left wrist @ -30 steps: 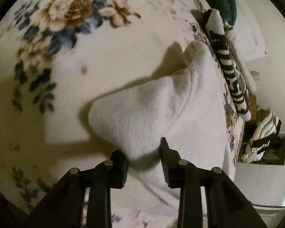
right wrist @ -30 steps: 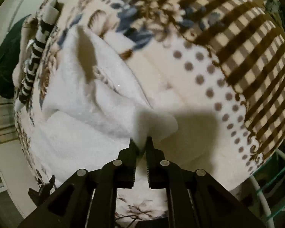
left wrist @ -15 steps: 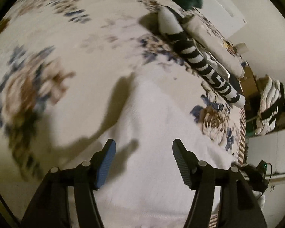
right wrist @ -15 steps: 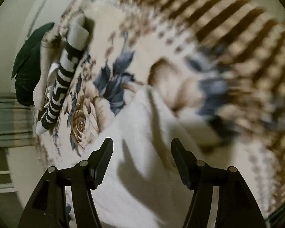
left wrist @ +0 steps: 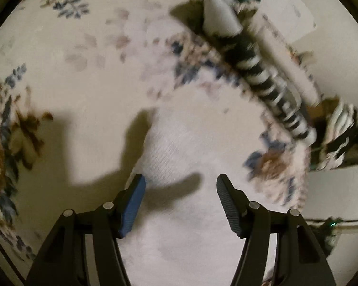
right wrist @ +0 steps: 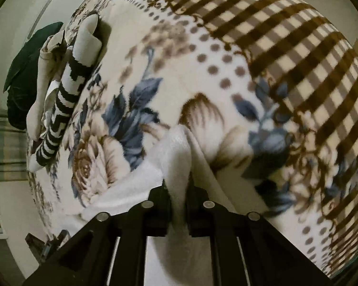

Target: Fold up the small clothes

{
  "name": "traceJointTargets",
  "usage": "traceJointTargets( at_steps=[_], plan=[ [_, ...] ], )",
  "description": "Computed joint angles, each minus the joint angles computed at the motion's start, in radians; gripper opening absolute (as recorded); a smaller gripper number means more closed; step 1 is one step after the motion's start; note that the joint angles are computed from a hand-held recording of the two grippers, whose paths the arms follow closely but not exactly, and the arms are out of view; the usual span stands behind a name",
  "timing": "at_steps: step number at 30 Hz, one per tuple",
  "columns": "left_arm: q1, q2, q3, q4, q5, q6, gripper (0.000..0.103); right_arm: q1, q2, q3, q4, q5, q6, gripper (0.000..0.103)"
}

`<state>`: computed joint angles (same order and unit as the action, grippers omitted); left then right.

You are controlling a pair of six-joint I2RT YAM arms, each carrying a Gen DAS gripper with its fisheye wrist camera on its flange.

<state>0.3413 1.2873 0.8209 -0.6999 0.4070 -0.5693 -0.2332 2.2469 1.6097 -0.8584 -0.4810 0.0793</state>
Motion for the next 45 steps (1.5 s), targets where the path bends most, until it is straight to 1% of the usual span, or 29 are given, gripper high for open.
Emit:
traceJointTargets(
  at_steps=[2, 3, 4, 6, 7, 9, 10, 11, 12, 13, 15, 16, 18, 21, 23, 24, 25, 26, 27, 28, 29, 30, 33, 35, 38, 40, 42, 43, 45],
  plan=[
    [0.008, -0.026, 0.017, 0.009, 0.007, -0.01, 0.06, 0.002, 0.003, 0.012, -0.002, -0.01, 0.002, 0.028],
    [0.0, -0.008, 0.031, 0.015, -0.008, -0.011, 0.065, 0.003, 0.007, 0.02, 0.001, -0.017, 0.007, 0.04],
    [-0.005, 0.025, 0.038, 0.031, -0.014, -0.012, 0.066, 0.003, 0.018, 0.035, 0.001, -0.024, 0.015, 0.048],
    [-0.014, 0.145, 0.055, 0.068, -0.001, -0.018, 0.066, 0.009, 0.065, 0.087, -0.024, -0.026, 0.034, 0.049],
    [-0.024, 0.213, 0.069, 0.078, -0.012, -0.017, 0.066, 0.014, 0.086, 0.108, -0.038, -0.026, 0.036, 0.049],
    [-0.053, 0.26, 0.068, 0.122, -0.067, -0.015, 0.059, 0.027, 0.117, 0.127, -0.043, -0.027, 0.041, 0.049],
    [-0.065, 0.253, 0.063, 0.139, -0.088, -0.011, 0.05, 0.033, 0.11, 0.107, -0.015, -0.029, 0.041, 0.036],
    [-0.069, 0.24, 0.061, 0.138, -0.105, -0.001, 0.018, 0.041, 0.101, 0.09, 0.009, -0.025, 0.036, 0.017],
    [-0.061, 0.216, 0.054, 0.136, -0.114, 0.008, 0.013, 0.051, 0.087, 0.075, 0.025, -0.006, 0.028, 0.009],
    [-0.044, 0.179, 0.037, 0.141, -0.122, 0.006, 0.009, 0.057, 0.054, 0.04, 0.061, 0.019, 0.029, 0.009],
    [-0.002, 0.14, 0.024, 0.133, -0.15, 0.014, 0.006, 0.054, -0.004, -0.009, 0.114, 0.059, 0.029, 0.008],
    [0.03, 0.137, 0.017, 0.139, -0.143, 0.027, 0.006, 0.043, -0.015, -0.014, 0.122, 0.06, 0.038, 0.008],
    [0.084, 0.172, 0.023, 0.135, -0.139, 0.04, 0.005, 0.018, -0.021, -0.009, 0.124, 0.059, 0.052, 0.008],
    [0.151, 0.228, 0.037, 0.124, -0.076, 0.086, 0.005, 0.001, 0.003, 0.016, 0.117, 0.058, 0.051, 0.008],
    [0.159, 0.207, 0.047, 0.089, -0.058, 0.131, 0.007, 0.002, 0.023, 0.033, 0.099, 0.043, 0.044, 0.009],
    [0.156, 0.193, 0.053, 0.07, -0.042, 0.146, 0.008, 0.003, 0.052, 0.07, 0.053, 0.017, 0.028, 0.01],
    [0.153, 0.166, 0.052, 0.047, -0.008, 0.144, 0.009, 0.003, 0.081, 0.114, -0.004, -0.01, 0.012, 0.014],
    [0.148, 0.143, 0.05, 0.028, 0.002, 0.138, 0.016, 0.005, 0.081, 0.124, -0.032, -0.011, 0.003, 0.019],
    [0.152, 0.1, 0.04, 0.002, 0.034, 0.136, 0.026, 0.003, 0.063, 0.116, -0.045, -0.007, -0.007, 0.031],
    [0.151, 0.071, 0.034, -0.013, 0.053, 0.129, 0.033, -0.006, 0.017, 0.084, -0.051, -0.009, -0.022, 0.04],
    [0.141, 0.019, 0.022, -0.041, 0.057, 0.115, 0.048, -0.01, -0.019, 0.051, -0.048, -0.007, -0.025, 0.041],
    [0.134, -0.014, 0.013, -0.058, 0.056, 0.107, 0.058, -0.02, -0.072, 0.005, -0.053, -0.001, -0.023, 0.041],
    [0.094, -0.112, -0.014, -0.155, 0.056, 0.102, 0.061, -0.069, -0.252, -0.182, -0.076, -0.032, -0.005, 0.041],
    [0.06, -0.17, -0.039, -0.225, 0.054, 0.071, 0.061, -0.101, -0.369, -0.342, -0.115, -0.044, 0.006, 0.041],
    [0.002, -0.334, -0.076, -0.327, 0.002, -0.071, 0.061, -0.136, -0.419, -0.506, -0.142, -0.101, 0.019, 0.041],
    [-0.048, -0.439, -0.109, -0.382, -0.008, -0.207, 0.061, -0.146, -0.418, -0.625, -0.103, -0.132, 0.041, 0.041],
    [-0.073, -0.515, -0.159, -0.389, 0.031, -0.319, 0.061, -0.153, -0.402, -0.707, -0.047, -0.177, 0.069, 0.041],
    [-0.112, -0.544, -0.201, -0.354, 0.042, -0.404, 0.061, -0.152, -0.389, -0.742, -0.003, -0.201, 0.097, 0.041],
    [-0.144, -0.558, -0.274, -0.278, 0.058, -0.487, 0.061, -0.145, -0.368, -0.79, 0.1, -0.243, 0.158, 0.041]
  ],
)
